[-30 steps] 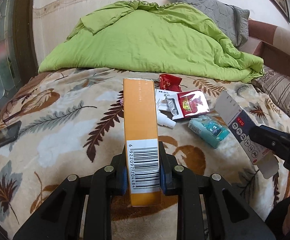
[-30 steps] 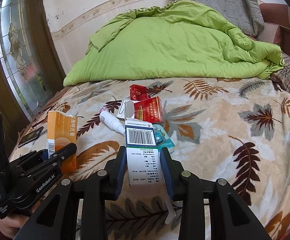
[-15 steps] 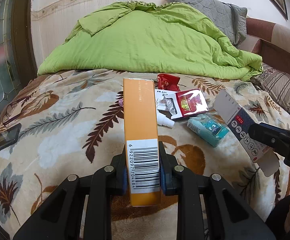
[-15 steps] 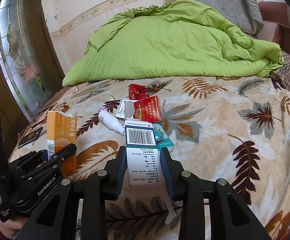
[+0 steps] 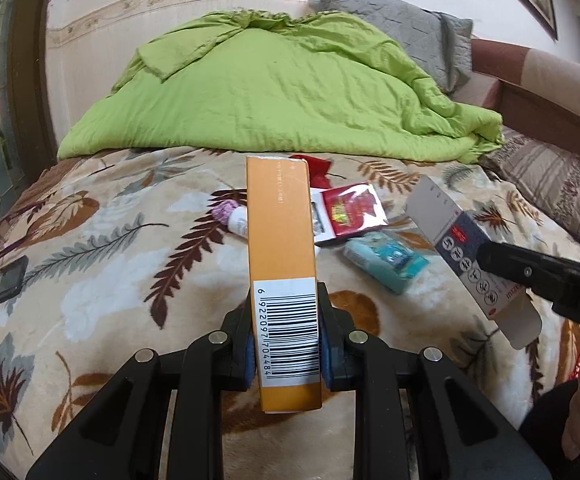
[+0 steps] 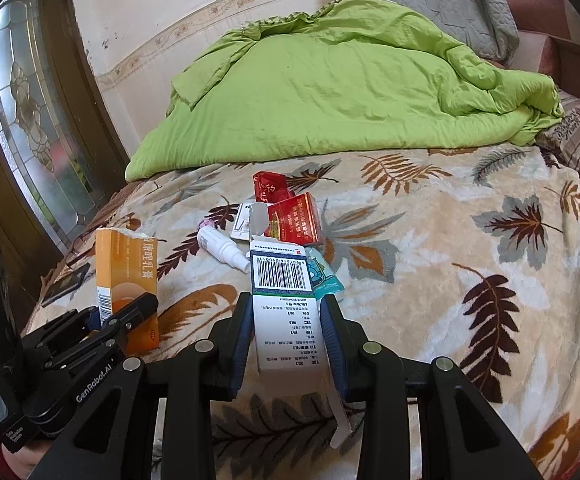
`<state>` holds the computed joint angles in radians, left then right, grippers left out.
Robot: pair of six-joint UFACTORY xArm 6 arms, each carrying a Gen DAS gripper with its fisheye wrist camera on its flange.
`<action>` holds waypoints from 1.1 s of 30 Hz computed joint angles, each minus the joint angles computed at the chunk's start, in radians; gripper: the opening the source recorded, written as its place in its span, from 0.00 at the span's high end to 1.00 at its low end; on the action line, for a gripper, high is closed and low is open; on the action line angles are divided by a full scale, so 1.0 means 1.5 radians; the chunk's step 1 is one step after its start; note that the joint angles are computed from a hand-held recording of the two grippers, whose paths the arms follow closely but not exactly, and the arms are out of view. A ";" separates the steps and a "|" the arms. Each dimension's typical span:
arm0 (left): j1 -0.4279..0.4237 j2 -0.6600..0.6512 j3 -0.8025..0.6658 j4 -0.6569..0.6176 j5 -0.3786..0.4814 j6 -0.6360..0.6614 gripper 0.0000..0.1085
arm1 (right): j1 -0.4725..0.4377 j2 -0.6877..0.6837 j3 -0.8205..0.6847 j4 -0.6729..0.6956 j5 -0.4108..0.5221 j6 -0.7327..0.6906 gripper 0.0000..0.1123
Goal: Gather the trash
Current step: 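Lift the orange box with the left tool while the right tool holds the receipt, then carry both items over the red wastebasket and open both tools to drop them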
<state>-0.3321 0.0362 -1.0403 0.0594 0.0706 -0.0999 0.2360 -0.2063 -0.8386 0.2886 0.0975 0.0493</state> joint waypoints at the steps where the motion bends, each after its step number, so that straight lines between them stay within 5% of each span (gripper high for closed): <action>1: -0.008 -0.003 0.001 -0.036 0.004 0.035 0.79 | 0.000 -0.008 0.007 0.008 -0.003 -0.003 0.67; 10: -0.095 -0.047 0.003 -0.344 0.078 0.324 0.79 | -0.023 -0.120 0.071 0.197 0.056 -0.104 0.67; 18: -0.174 -0.059 -0.035 -0.450 0.146 0.439 0.79 | -0.131 -0.312 0.184 0.130 0.124 -0.019 0.67; 24: -0.243 -0.040 -0.096 -0.482 0.221 0.494 0.79 | -0.290 -0.491 0.259 0.073 0.247 0.041 0.67; 33: -0.326 0.039 -0.231 -0.534 0.439 0.536 0.79 | -0.581 -0.689 0.321 0.140 0.494 -0.023 0.67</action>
